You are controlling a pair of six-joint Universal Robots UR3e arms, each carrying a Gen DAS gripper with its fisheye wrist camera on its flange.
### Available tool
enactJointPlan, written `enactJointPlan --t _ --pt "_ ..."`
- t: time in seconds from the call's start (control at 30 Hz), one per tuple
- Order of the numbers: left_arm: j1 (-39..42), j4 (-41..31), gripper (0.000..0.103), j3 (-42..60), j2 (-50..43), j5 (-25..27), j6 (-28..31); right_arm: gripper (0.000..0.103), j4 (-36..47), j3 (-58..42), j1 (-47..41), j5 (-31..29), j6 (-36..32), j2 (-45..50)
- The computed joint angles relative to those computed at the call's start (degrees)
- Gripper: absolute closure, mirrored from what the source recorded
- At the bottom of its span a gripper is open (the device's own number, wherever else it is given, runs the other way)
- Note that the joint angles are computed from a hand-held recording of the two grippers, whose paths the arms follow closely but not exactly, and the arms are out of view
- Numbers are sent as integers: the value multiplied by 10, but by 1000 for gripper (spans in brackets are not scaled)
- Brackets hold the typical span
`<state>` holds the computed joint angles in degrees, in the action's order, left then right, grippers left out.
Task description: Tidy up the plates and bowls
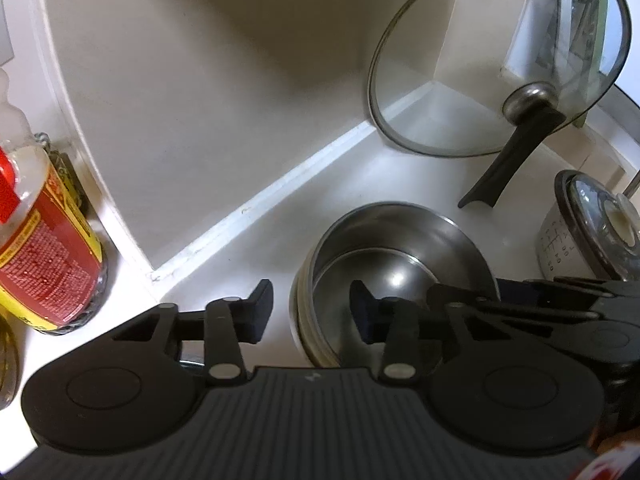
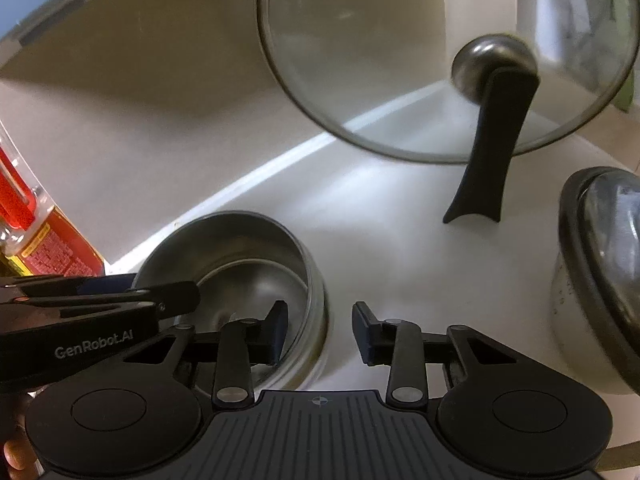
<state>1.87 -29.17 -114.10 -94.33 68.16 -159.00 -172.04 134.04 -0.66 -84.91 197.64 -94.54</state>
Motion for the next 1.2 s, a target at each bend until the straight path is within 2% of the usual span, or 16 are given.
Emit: enactJointPlan --t 0.1,0.17,0.33,0.6,0.73,0.93,1.1,1.2 --pt "-4 -8 76 5 -11 4 1 73 -10 -1 5 -5 -4 11" --pt "-9 5 76 -1 -10 10 1 77 -8 -2 4 0 -9 11" --pt "-12 -1 78 -3 -4 12 6 80 22 -24 26 -31 -8 14" --pt "-15 -22 78 -33 34 2 20 82 90 -18 16 -31 -18 -33" --pt "-16 -39 78 -67 75 -11 32 82 127 17 6 -27 -21 -94" --pt "-2 -100 78 -138 182 -37 59 82 229 80 6 -32 -9 -249" --pt "25 -182 78 -192 298 -57 87 82 335 108 24 -40 11 -376" --pt "53 -248 78 -220 379 -68 113 82 375 112 51 -53 33 -419"
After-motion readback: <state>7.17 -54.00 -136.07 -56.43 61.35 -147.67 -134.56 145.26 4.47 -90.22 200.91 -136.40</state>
